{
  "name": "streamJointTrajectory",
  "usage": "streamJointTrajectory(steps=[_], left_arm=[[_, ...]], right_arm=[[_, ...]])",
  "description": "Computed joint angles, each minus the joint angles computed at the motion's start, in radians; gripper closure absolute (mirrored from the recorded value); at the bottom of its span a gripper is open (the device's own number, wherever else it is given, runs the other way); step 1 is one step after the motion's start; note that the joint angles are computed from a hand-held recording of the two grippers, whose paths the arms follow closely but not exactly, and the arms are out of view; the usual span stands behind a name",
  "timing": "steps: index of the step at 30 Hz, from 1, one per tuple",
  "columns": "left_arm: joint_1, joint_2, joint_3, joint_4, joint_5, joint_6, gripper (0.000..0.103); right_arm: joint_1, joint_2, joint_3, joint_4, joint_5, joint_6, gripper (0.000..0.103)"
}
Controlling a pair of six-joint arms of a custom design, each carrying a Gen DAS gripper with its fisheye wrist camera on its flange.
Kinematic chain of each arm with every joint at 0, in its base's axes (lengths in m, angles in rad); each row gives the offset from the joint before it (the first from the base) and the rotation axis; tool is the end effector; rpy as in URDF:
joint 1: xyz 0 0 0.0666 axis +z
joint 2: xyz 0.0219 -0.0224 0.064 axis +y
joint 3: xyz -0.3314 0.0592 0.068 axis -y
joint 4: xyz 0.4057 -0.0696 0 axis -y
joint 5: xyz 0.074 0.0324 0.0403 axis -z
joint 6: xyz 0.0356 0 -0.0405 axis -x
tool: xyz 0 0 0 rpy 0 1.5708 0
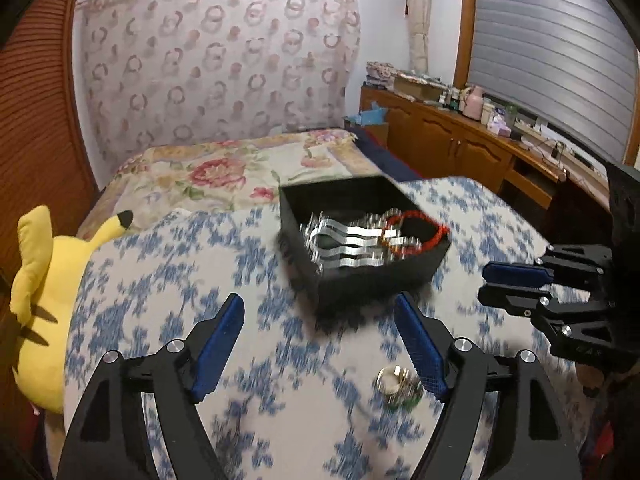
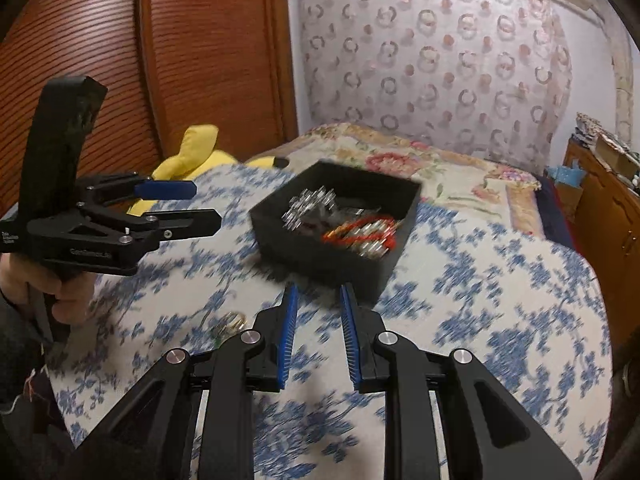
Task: Organize jewelry
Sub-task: 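Move both grippers back toward the remaining rings and jade pendant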
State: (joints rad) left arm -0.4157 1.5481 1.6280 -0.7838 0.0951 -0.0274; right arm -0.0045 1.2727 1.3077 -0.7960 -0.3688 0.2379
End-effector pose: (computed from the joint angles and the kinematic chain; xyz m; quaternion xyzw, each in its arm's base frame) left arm 0.5200 -0.2337 0.4249 0.2187 0.8800 -0.1233 0.4033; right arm 0.4726 0.0103 0.4075 -0.1769 0.8890 0.1205 0.4048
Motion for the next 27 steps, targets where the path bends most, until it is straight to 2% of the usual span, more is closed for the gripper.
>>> streamJointTrajectory(steps=[9,13,16,18,24,27], left_arm=[[0.03,-0.092,-0.138,0.018,0.012,0.027,0.027],[0.04,-0.106,-0.155,0.022,0.014,0.031,0.027],[0.046,-0.115,-0.164,0.027,0.017,0.034,0.027],[0.051,-0.122,-0.171,0.031,0.023,0.037,0.027],[0.055,-0.13,-0.182,0.037,0.028,0.04,0.027],[0.056,-0.13,-0.183,0.037,0.034,0.044,0.027]], right_arm=[[0.089,0.023,-0.015,-0.066,0.013,0.039,0.079],[0.116,0.042,-0.001,-0.088,0.024,0.042,0.078],[0.135,0.057,0.014,-0.109,0.033,0.047,0.068],[0.144,0.065,0.02,-0.124,0.048,0.057,0.067],[0.176,0.072,0.024,-0.125,0.117,0.095,0.065],[0.179,0.078,0.03,-0.126,0.126,0.088,0.066]])
